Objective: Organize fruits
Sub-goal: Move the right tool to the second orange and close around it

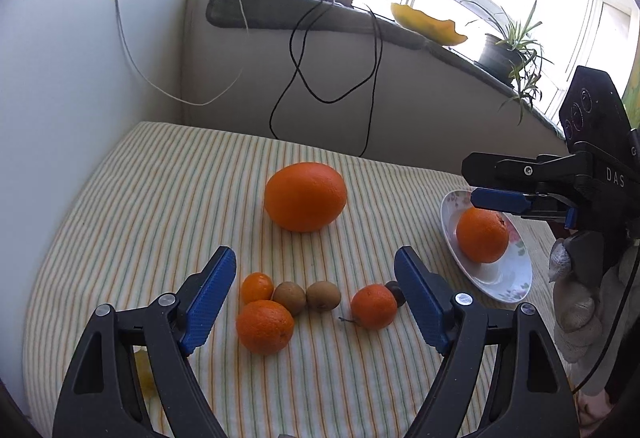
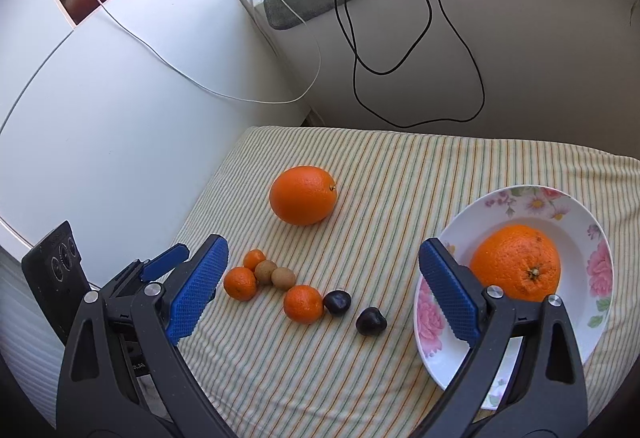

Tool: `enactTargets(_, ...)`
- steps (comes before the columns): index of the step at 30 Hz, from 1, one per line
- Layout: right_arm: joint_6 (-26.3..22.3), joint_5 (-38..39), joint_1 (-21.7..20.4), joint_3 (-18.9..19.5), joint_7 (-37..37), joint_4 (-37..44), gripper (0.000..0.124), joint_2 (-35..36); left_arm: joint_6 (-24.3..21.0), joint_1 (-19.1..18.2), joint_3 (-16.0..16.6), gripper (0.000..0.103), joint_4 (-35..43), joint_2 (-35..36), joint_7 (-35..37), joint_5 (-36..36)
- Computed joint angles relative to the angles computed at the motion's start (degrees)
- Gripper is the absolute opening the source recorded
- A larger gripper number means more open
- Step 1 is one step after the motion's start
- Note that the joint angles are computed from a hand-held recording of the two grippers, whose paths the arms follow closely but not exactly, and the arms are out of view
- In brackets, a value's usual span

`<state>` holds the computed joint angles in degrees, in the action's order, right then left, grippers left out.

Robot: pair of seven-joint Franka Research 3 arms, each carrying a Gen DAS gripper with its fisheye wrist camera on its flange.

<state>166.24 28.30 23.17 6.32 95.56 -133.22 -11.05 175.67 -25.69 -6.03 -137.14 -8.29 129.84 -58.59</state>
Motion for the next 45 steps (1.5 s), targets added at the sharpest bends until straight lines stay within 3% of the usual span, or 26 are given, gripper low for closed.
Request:
enactTargets(4,-1.17,4.15,0.76,-1.01,-1.87,3.67,0.098,4.05,-2.75,1.40,-0.63,0.082,3.16,3.03,0.93,-0.70)
enactTargets(14,-5.08,11.51,-0.95,0.48,-6.14,13.68,0.098,14.09,-6.34,8.95,-6.15,0.082,9.29,9.36,-0.69,0.13)
enactTargets(21,-8.00,8.97,-1.75,1.22,-3.90,19.82,0.098,20.48,-8.60,12.65,-8.66,0.082,11.98,12.20,-2.50,1.43)
enactTargets(39,-11.46,8.48,-2.83,3.49,-3.23,29.14,0.090,29.27,-12.01,16.44,-11.48,0.080,16.19,15.99,-4.51,1.77)
enactTargets(45,-12.05,6.99,-2.20,3.46,-1.50,32.47,0.077,32.53,-11.70,16.62,-11.87,0.074,16.03,15.79,-4.67,2.33)
